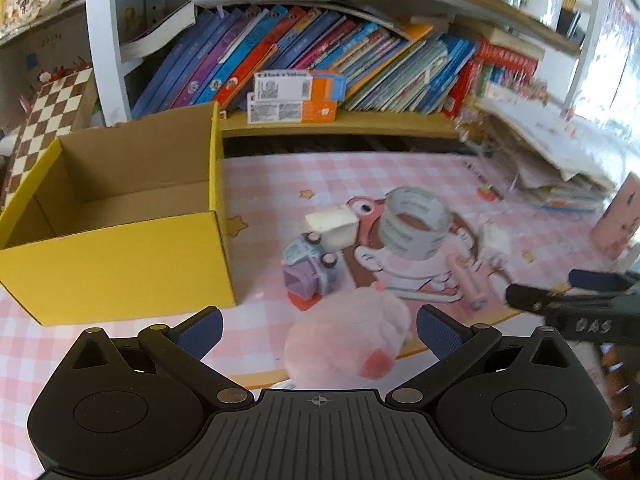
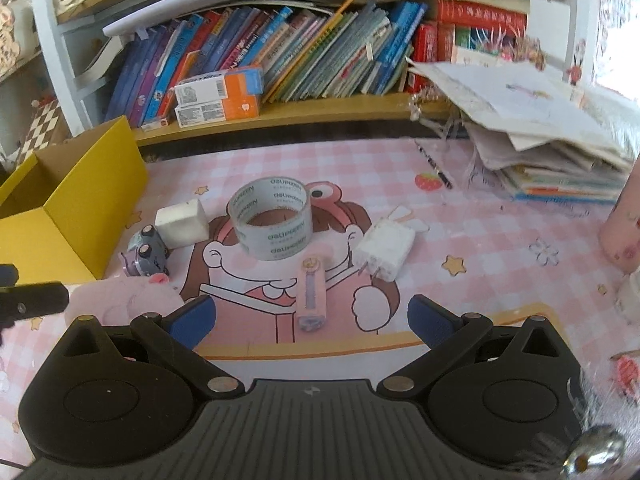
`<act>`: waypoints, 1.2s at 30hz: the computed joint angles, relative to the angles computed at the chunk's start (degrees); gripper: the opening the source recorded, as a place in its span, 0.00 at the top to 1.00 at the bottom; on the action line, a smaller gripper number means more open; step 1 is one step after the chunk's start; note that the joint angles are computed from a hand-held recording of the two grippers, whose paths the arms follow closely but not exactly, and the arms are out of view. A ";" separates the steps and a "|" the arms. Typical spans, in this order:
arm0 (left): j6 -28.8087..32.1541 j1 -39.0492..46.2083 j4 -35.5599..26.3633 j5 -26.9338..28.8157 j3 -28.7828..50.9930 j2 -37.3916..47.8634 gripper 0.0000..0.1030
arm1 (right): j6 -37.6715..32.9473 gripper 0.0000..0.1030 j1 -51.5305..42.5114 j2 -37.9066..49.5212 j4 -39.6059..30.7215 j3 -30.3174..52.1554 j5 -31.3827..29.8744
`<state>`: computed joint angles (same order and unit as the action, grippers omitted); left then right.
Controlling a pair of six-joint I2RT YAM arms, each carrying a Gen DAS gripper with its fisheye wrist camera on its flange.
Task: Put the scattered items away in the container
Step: 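Move the left tool to the pink plush pig while the right tool approaches the pink box cutter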
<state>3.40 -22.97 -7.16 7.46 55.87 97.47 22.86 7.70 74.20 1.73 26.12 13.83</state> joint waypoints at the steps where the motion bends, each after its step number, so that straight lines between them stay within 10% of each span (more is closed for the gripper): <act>1: 0.18 -0.16 0.10 -0.27 0.10 0.34 0.00 | -0.11 0.00 -0.26 0.72 0.11 0.27 -0.31; 12: 3.39 -1.77 -0.37 -1.20 2.90 4.70 0.18 | -3.26 0.12 -1.88 8.10 1.65 3.29 -3.80; 36: 6.69 -2.50 -3.44 1.58 8.44 11.76 0.18 | -5.25 0.47 -4.60 21.74 0.45 11.93 -6.03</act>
<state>10.09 -25.48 -10.60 9.04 64.32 109.24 17.61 3.10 95.94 2.17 38.05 7.81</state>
